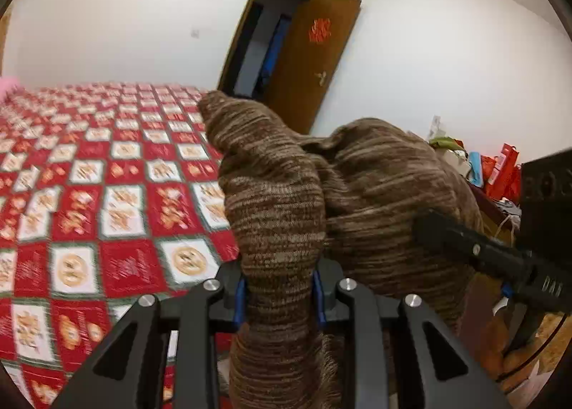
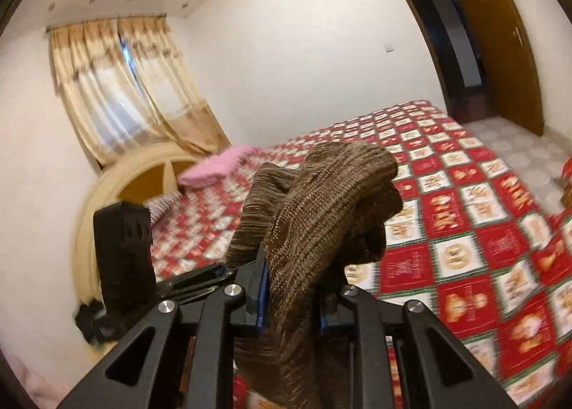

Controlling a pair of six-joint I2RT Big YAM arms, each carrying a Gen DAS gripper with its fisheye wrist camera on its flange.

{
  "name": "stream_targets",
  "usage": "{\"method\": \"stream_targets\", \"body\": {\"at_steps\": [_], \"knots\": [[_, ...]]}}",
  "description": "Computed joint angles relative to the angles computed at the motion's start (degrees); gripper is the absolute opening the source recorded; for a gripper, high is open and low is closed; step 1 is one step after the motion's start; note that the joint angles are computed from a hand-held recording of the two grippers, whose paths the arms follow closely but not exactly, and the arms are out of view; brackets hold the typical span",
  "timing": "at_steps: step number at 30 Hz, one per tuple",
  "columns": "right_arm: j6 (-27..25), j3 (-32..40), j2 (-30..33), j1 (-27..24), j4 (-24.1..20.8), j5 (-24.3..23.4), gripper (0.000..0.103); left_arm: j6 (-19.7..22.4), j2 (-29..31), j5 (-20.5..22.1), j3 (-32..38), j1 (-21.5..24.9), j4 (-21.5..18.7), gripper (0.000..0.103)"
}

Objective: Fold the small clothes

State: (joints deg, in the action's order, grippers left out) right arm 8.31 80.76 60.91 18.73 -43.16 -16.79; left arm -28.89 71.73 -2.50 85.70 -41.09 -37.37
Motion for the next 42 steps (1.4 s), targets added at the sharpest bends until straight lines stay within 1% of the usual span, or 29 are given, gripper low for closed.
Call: {"method": "stream_targets", "body": {"at_steps": [1, 2, 4, 6, 8, 11, 13, 15, 19, 21, 23, 24, 26, 28, 30, 32, 34, 37, 38, 40, 42], "knots": [[-2.52, 0.28, -0.12, -0.25, -1.54, 2.30, 0.021, -0.59, 0.91, 1.18, 0.70, 0.34, -0.10, 0.029], [-3.63, 0.21, -0.13, -1.29, -2.59, 2.50, 0.021, -1.02, 1.85, 2.09, 1.39, 0.48, -0.03, 0.029], [-3.21, -0.36, 0.11, -4.45, -3.71, 0.42, 0.021, -0.65, 4.66, 2.51, 3.69, 0.01, -0.49, 0.029], [-2.98, -1.63, 0.07, -6.72, -3.19, -0.19, 0.021, 0.80, 7.97, 1.40, 6.61, -1.15, -1.74, 0.029], [-4.34, -3.02, 0.00, -7.86, -1.74, 1.49, 0.020, 1.54, 10.62, 0.69, 9.29, -1.93, -3.48, 0.029], [-6.93, -3.11, 0.82, -8.73, -0.96, 4.06, 0.020, 1.33, 15.07, 0.45, 14.00, -2.36, -5.79, 0.029], [-7.54, -2.86, 1.79, -9.86, -0.48, 4.32, 0.020, 0.86, 17.58, 0.38, 17.02, -2.35, -7.11, 0.029], [-7.59, -2.14, 3.21, -11.62, -0.25, 3.75, 0.020, 1.44, 19.54, -0.98, 19.87, -2.62, -9.02, 0.029], [-8.94, 0.36, 6.90, -14.13, 0.34, 3.78, 0.020, 3.01, 23.54, -4.31, 25.39, -3.13, -11.96, 0.029], [-9.95, 2.87, 10.19, -14.55, 0.67, 4.40, 0.020, 3.08, 26.51, -6.24, 28.64, -2.82, -13.07, 0.029], [-10.48, 5.23, 13.59, -15.43, 0.81, 3.74, 0.020, 3.33, 29.57, -8.42, 31.93, -2.67, -14.19, 0.029], [-10.84, 6.37, 15.58, -15.68, 1.32, 4.35, 0.020, 3.24, 31.36, -9.41, 33.81, -2.53, -15.06, 0.029], [-11.46, 8.10, 18.61, -15.71, 1.78, 6.17, 0.020, 1.94, 34.72, -9.26, 37.30, -1.91, -17.08, 0.029], [-11.33, 10.14, 21.89, -15.80, 1.43, 7.59, 0.019, -0.04, 38.00, -7.85, 40.90, -1.13, -19.69, 0.029], [-11.07, 11.60, 24.00, -15.90, 1.08, 8.75, 0.019, -1.37, 39.94, -7.15, 43.16, -0.77, -21.38, 0.029], [-9.98, 12.75, 25.78, -16.57, 0.78, 8.74, 0.019, -1.90, 40.80, -7.64, 44.22, -0.95, -22.04, 0.029], [-9.32, 13.20, 26.57, -16.89, 0.34, 9.13, 0.019, -1.12, 40.77, -8.46, 44.07, -1.32, -21.93, 0.029], [-9.14, 14.05, 27.84, -17.14, -1.51, 11.08, 0.019, -0.74, 41.03, -8.76, 43.97, -1.46, -21.78, 0.030], [-8.94, 14.77, 28.63, -17.14, -2.96, 12.40, 0.019, -0.78, 41.03, -8.68, 43.79, -1.48, -21.69, 0.032], [-8.08, 16.44, 30.38, -17.47, -5.58, 13.58, 0.019, -0.58, 42.30, -8.80, 45.41, -1.31, -22.71, 0.038], [-6.51, 17.32, 31.47, -18.17, -6.98, 12.41, 0.019, -0.89, 43.32, -9.51, 46.57, -0.88, -23.63, 0.054]]}}
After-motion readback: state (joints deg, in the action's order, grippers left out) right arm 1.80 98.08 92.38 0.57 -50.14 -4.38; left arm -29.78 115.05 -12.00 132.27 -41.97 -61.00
